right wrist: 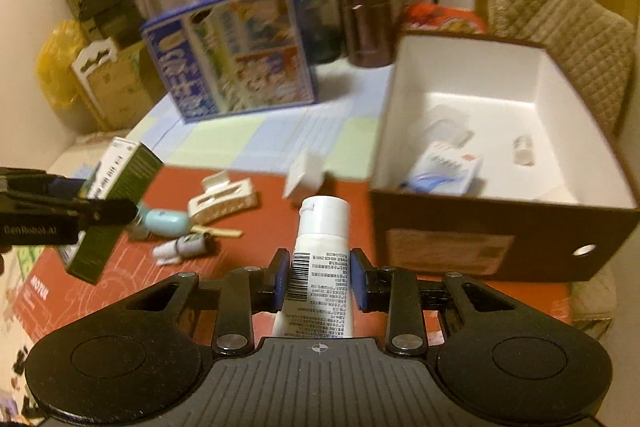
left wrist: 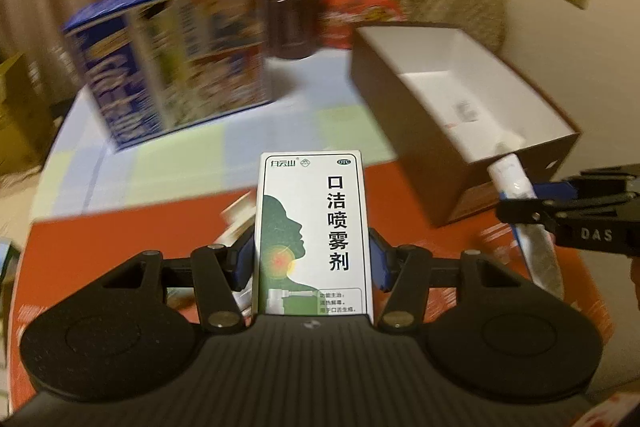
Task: Organize rigid objects
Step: 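Carry the spray box and white tube into the cardboard box, then lower both items and open both grippers to release them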
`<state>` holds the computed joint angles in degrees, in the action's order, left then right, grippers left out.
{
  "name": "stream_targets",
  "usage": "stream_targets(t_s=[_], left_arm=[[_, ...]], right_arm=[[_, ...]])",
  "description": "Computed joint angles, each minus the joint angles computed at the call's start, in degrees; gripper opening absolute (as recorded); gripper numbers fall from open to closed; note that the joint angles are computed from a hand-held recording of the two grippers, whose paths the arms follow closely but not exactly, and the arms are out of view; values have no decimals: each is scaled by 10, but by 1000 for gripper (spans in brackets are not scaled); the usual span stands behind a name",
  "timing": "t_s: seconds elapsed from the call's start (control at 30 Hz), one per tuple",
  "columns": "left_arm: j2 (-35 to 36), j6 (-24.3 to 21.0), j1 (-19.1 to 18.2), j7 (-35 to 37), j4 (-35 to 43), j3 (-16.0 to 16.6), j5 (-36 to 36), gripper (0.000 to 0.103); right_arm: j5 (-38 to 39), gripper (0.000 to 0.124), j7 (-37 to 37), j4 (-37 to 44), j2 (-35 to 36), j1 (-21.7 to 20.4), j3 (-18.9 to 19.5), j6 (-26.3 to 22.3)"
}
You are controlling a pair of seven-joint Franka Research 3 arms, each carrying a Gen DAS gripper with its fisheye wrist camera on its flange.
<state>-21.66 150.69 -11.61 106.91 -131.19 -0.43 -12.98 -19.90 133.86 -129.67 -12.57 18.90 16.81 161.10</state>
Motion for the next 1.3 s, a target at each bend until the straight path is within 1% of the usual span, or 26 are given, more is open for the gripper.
stream_targets(t_s=[0.13,0.23,0.33,0.43,0.5,0.67,0.9,1.0,1.3], left_arm=[[41,10,-30,13,45,-11,-31,52],[79,11,-40,14,88,-30,-48,52],[124,9,-41,12,140,-50,-59,52],[169,-4,-36,2,195,-73,-61,52],[199,-8,-29,-12,230,-88,-48,52],[276,-27,-18,-50,314,-120,2,52],[355,-56,-12,-91,400,-141,61,52],[384,-72,-13,-107,432,-145,83,52],[444,-119,-14,-132,506,-147,119,52]], right_arm=[[20,29,-17,-13,-25,-15,-21,13],[28,29,-30,-13,-35,-39,-27,21],[36,29,-51,-8,-36,-60,-35,30],[49,29,-76,4,-28,-75,-44,36],[51,29,-89,16,-18,-86,-47,41],[62,29,-118,47,18,-98,-63,50],[98,29,-174,93,74,-80,-96,48],[129,29,-210,114,102,-67,-111,38],[185,30,-266,163,165,-46,-139,-2]])
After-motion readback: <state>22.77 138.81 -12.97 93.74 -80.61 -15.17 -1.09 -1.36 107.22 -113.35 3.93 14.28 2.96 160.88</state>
